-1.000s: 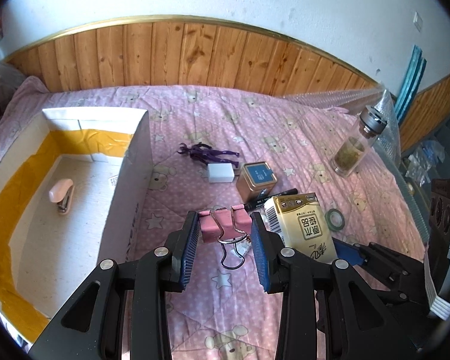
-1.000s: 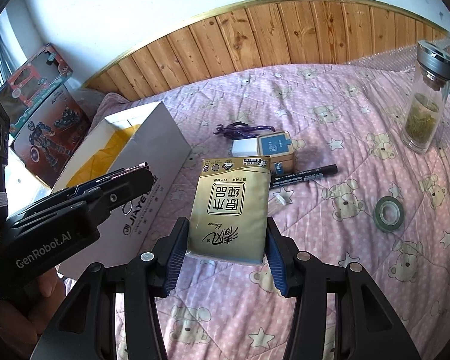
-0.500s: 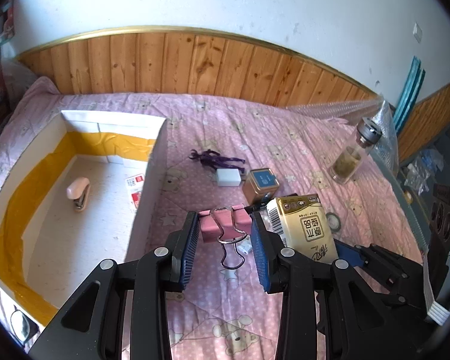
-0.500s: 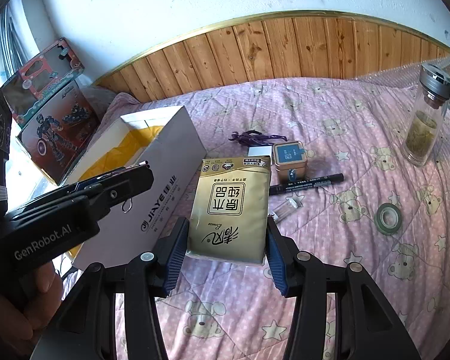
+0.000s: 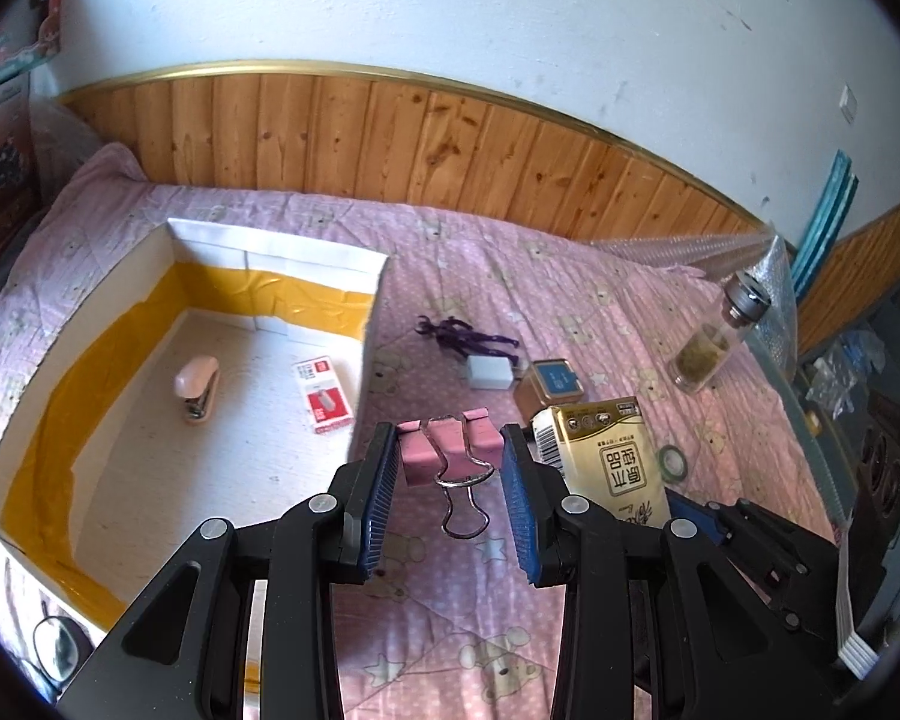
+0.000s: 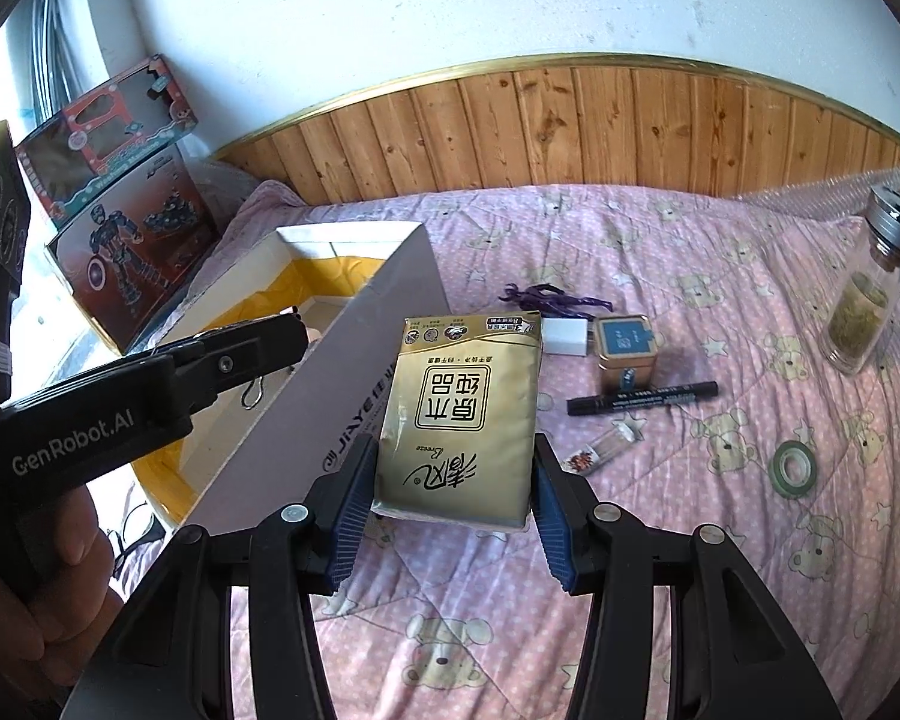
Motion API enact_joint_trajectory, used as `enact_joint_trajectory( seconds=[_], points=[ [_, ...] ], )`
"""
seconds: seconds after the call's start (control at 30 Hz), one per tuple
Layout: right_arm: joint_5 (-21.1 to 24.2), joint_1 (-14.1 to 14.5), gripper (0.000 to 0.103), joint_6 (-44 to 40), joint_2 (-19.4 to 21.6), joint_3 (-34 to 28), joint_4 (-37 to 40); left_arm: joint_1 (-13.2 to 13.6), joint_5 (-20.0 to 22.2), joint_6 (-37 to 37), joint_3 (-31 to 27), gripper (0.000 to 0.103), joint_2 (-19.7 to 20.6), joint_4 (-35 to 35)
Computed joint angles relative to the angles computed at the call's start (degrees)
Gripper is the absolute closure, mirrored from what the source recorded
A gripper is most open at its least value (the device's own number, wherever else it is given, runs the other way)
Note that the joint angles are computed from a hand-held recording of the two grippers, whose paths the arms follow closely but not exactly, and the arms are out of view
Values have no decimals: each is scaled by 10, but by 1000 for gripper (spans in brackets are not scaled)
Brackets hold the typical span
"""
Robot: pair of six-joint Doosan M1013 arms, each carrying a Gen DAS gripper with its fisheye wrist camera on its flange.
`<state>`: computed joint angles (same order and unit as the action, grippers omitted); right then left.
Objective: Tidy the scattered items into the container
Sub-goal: 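Lift the binder clips and tissue pack and carry them toward the white box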
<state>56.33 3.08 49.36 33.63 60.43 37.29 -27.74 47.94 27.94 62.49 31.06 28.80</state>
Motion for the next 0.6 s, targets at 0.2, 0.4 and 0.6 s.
enact_joint_trajectory(
  seconds=[0.2, 0.4, 0.6],
  points=[
    [-5, 9, 52, -9, -4, 4, 6, 8, -12, -11, 24, 67, -14, -1],
    [-8, 19, 52, -18, -6, 6, 8, 17, -26, -22, 48, 67, -29, -2],
    [-5, 29, 52, -22, -6, 6, 13, 28, -37, -34, 73, 67, -45, -6]
  ],
)
